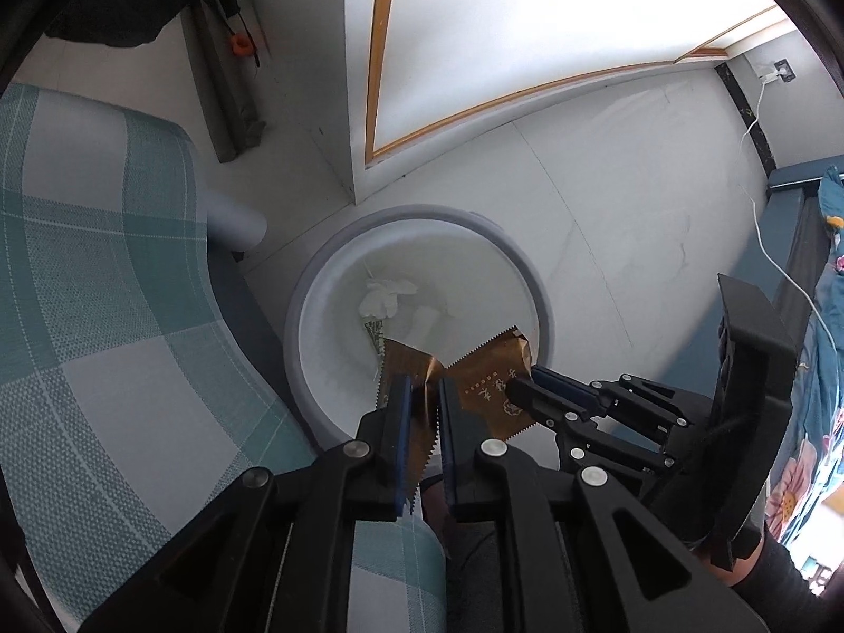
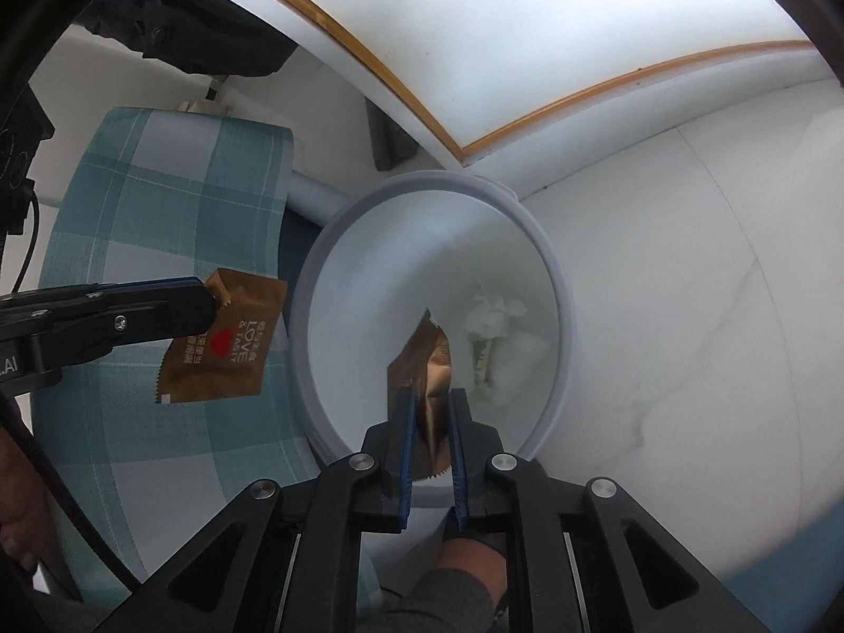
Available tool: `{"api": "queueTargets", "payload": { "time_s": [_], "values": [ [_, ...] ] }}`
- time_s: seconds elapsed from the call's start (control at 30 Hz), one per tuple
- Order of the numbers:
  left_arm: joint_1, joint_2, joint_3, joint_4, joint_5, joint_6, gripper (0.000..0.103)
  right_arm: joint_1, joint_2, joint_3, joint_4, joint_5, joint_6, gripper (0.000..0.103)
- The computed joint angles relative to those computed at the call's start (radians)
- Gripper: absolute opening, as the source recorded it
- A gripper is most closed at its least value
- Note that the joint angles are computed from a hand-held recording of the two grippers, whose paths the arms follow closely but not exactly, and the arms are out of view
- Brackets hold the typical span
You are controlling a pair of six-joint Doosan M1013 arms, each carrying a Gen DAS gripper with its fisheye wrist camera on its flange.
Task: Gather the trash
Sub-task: 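Open the left gripper and the right gripper to drop the sachets, then raise both grippers from the bin back over the table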
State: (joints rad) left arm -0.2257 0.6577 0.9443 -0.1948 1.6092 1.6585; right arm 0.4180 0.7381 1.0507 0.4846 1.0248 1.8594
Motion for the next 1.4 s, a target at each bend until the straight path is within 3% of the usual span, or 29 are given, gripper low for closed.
{"api": "queueTargets", "payload": {
  "time_s": [0.47, 0.57, 0.63, 0.73, 1.2, 1.33, 1.4],
  "values": [
    [0.005, 0.014, -0.022, -0.066, 0.043, 0.017, 0.011, 0.002, -0.007, 0.012, -0.051, 0.01, 0.06, 0.022],
    [0.005, 0.008, -0.018, -0.069, 0.028, 0.025, 0.023, -0.003, -0.026, 0.037, -0.058, -0.007, 0.073, 0.025],
    [0.005, -0.002, -0.011, -0.065, 0.003, 0.027, 0.039, -0.005, -0.04, 0.052, -0.07, -0.021, 0.089, 0.027],
    [0.006, -0.024, 0.004, -0.06, -0.041, 0.036, 0.047, -0.008, -0.062, 0.075, -0.097, -0.045, 0.118, 0.031],
    [0.014, -0.168, 0.095, 0.03, -0.321, 0.036, 0.06, 0.001, -0.17, 0.082, -0.301, -0.151, 0.255, 0.046],
    [0.03, -0.211, 0.124, 0.035, -0.402, 0.007, 0.075, 0.017, -0.203, 0.069, -0.396, -0.185, 0.298, 0.054],
    [0.032, -0.234, 0.144, 0.052, -0.445, -0.016, 0.076, 0.028, -0.217, 0.06, -0.446, -0.204, 0.316, 0.057]
  ]
}}
